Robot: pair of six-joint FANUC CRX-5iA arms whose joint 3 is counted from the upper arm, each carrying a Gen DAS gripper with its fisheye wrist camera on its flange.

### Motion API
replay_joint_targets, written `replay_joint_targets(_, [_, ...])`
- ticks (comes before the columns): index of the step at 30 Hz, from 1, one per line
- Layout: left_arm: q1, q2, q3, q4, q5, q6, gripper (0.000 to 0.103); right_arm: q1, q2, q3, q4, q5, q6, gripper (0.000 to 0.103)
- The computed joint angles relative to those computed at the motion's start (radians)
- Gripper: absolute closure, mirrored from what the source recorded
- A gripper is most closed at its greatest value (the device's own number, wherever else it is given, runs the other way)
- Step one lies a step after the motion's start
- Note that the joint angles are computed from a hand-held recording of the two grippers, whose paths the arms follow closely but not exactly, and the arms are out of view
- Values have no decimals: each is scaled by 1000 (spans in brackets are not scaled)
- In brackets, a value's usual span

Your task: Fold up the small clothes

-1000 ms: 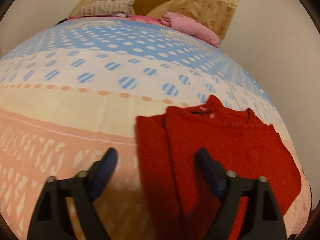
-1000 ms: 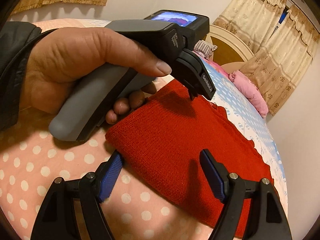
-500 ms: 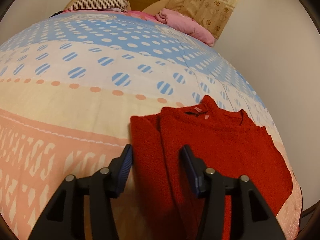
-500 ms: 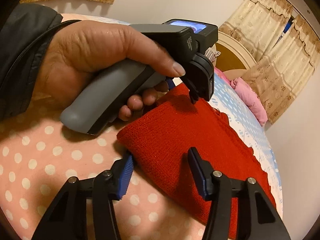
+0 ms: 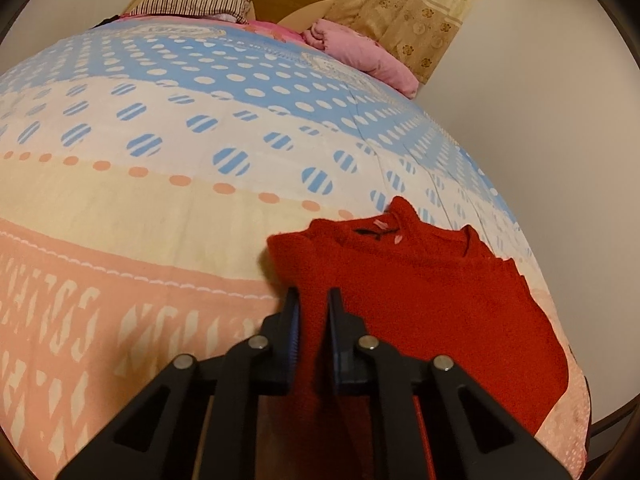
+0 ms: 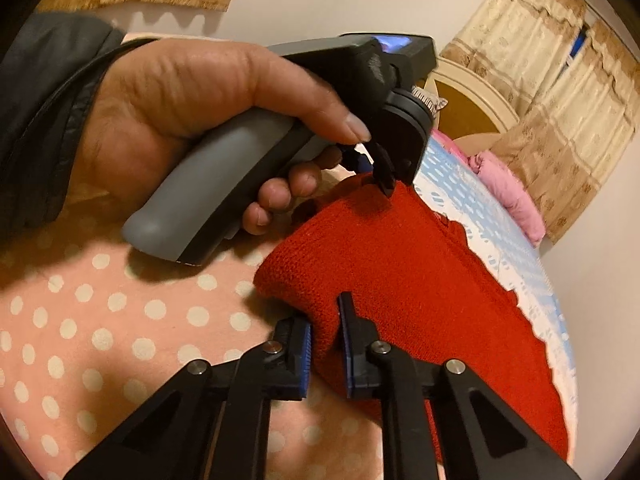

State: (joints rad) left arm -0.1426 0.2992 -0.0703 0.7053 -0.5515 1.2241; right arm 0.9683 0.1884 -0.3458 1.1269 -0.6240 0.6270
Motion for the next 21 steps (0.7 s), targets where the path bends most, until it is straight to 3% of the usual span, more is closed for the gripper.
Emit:
replay_joint_targets(4, [1, -2, 4, 0, -7, 23, 90, -20, -19, 0, -51, 47, -1, 93])
replay_joint_targets(9, [-3, -12, 11, -21, -5, 44, 91, -54, -54, -44, 21, 119, -108, 93])
replay_joint_targets(14, [-4, -20, 5, 32, -6, 18, 91, -95, -82, -70, 29, 199, -191, 94])
replay_joint_targets(21, [-27, -34, -14, 149, 13, -32, 91, -180, -150, -149, 172, 344, -435, 95])
